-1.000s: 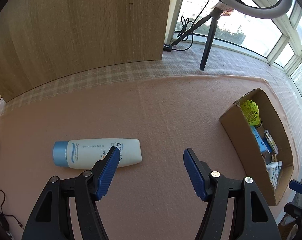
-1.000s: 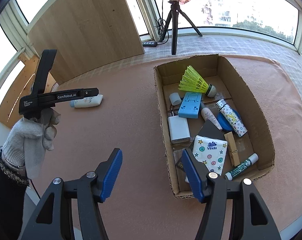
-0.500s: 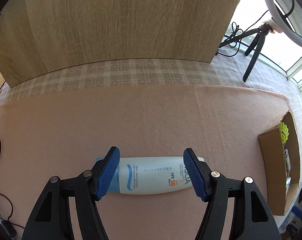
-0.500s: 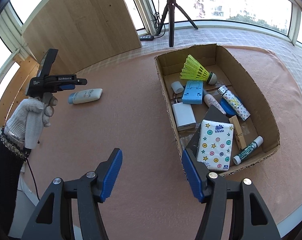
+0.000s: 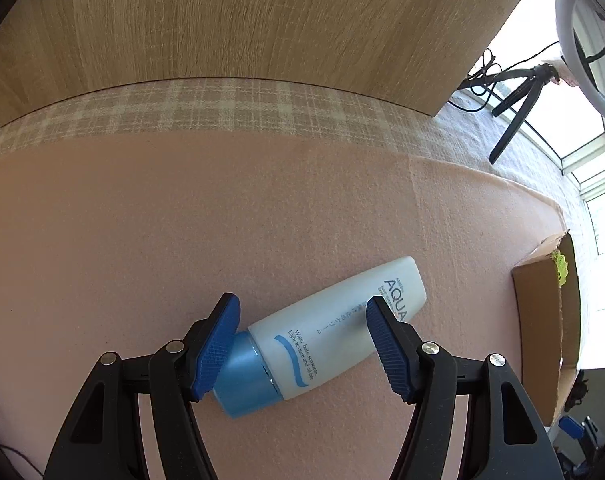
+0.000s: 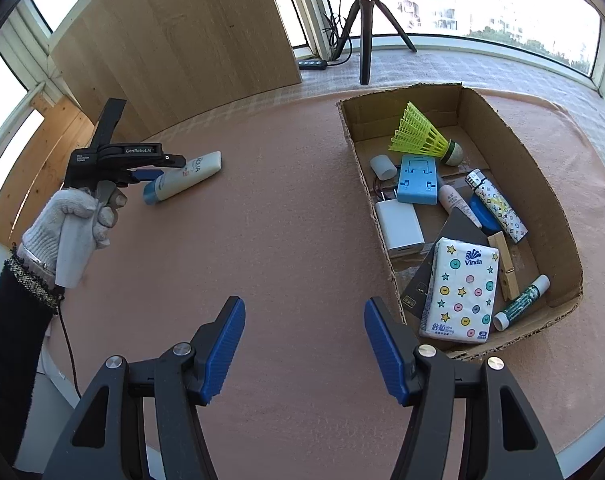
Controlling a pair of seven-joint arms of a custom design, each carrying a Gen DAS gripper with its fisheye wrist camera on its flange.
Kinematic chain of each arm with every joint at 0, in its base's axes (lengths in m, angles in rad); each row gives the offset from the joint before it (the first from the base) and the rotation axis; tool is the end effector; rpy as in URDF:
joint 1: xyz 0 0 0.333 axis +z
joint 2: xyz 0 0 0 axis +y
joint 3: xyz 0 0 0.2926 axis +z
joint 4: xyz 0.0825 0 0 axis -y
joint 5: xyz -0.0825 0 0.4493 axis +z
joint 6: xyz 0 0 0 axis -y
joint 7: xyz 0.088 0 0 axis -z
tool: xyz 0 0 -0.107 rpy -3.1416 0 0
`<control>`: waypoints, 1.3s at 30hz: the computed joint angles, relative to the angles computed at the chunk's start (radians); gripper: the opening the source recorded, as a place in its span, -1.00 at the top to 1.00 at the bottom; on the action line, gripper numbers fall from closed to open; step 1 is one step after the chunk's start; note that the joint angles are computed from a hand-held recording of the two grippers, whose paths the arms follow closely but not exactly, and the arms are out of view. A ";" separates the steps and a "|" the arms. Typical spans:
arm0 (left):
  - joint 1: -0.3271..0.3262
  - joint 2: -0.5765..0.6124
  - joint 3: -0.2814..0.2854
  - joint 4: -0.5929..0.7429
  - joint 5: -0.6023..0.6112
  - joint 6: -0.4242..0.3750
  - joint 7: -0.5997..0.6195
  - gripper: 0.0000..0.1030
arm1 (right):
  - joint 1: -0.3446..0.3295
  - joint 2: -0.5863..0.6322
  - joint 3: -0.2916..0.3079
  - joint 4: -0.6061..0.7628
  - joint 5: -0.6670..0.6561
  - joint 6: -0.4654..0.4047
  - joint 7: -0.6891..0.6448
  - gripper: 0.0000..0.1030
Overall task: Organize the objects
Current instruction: 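Move the left tool to the white AQUA sunscreen tube, then close the left tool on the sunscreen tube while the right tool closes beside it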
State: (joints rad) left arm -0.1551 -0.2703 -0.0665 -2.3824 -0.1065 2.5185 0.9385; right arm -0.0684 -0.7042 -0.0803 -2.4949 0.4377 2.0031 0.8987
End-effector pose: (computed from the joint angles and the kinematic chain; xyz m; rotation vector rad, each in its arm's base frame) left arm 0.5388 -0.1205 0.4124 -2.5631 1.5497 -0.6100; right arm 0.4384 -0.0407 0.5118 -2.1890 1.4625 -0.0188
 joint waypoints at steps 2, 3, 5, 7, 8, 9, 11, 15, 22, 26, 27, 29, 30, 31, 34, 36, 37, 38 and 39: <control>-0.011 -0.006 0.000 -0.008 -0.013 0.006 0.018 -0.26 | 0.003 0.001 0.004 -0.002 -0.002 -0.001 -0.001 -0.13; -0.017 -0.008 0.001 -0.012 -0.021 0.007 0.028 -0.21 | 0.006 0.002 0.004 -0.002 -0.001 -0.002 -0.002 -0.13; -0.028 -0.017 0.001 -0.025 -0.037 0.017 0.041 -0.06 | 0.010 0.003 0.005 -0.003 0.000 -0.005 -0.005 -0.13; -0.040 -0.029 0.003 -0.043 -0.057 0.038 0.049 0.01 | 0.014 0.001 0.005 -0.007 0.002 -0.007 -0.010 -0.13; -0.048 -0.033 0.006 -0.051 -0.072 0.049 0.055 0.06 | 0.016 0.000 0.006 -0.009 0.003 -0.007 -0.012 -0.13; -0.056 -0.034 0.009 -0.057 -0.086 0.062 0.061 0.09 | 0.017 0.000 0.006 -0.010 0.004 -0.007 -0.013 -0.13; -0.066 -0.045 0.006 -0.074 -0.095 0.079 0.054 0.13 | 0.018 0.000 0.005 -0.011 0.006 -0.011 -0.014 -0.13; -0.091 -0.058 -0.002 -0.100 -0.101 0.119 0.027 0.13 | 0.018 0.003 0.004 -0.012 0.007 -0.014 -0.015 -0.13; -0.147 -0.094 -0.041 -0.164 -0.095 0.185 -0.091 0.24 | 0.019 0.013 0.001 -0.008 0.014 -0.019 -0.018 -0.13; -0.161 -0.128 -0.094 -0.196 0.019 0.192 -0.250 0.25 | 0.022 0.020 -0.003 -0.004 0.022 -0.028 -0.023 -0.13; -0.169 -0.138 -0.101 -0.207 0.038 0.195 -0.284 0.25 | 0.022 0.021 -0.003 -0.004 0.024 -0.029 -0.026 -0.13; -0.188 -0.166 -0.110 -0.237 0.061 0.211 -0.354 0.26 | 0.024 0.022 -0.004 -0.005 0.026 -0.034 -0.032 -0.13; -0.207 -0.184 -0.103 -0.257 0.057 0.224 -0.381 0.27 | 0.025 0.021 -0.003 -0.006 0.028 -0.035 -0.035 -0.13; -0.224 -0.195 -0.098 -0.271 0.058 0.236 -0.403 0.27 | 0.026 0.018 -0.003 -0.009 0.028 -0.037 -0.038 -0.13; -0.270 -0.222 -0.091 -0.300 0.065 0.253 -0.465 0.28 | 0.028 0.016 -0.002 -0.011 0.032 -0.044 -0.044 -0.13; -0.305 -0.229 -0.082 -0.313 0.063 0.269 -0.491 0.29 | 0.030 0.016 -0.001 -0.013 0.033 -0.048 -0.048 -0.13; -0.314 -0.235 -0.087 -0.318 0.069 0.269 -0.511 0.29 | 0.031 0.015 0.001 -0.015 0.034 -0.050 -0.048 -0.13; -0.321 -0.239 -0.092 -0.320 0.079 0.266 -0.528 0.29 | 0.033 0.016 0.001 -0.016 0.034 -0.053 -0.050 -0.13; -0.337 -0.242 -0.087 -0.322 0.080 0.262 -0.531 0.29 | 0.034 0.017 0.001 -0.017 0.035 -0.056 -0.052 -0.13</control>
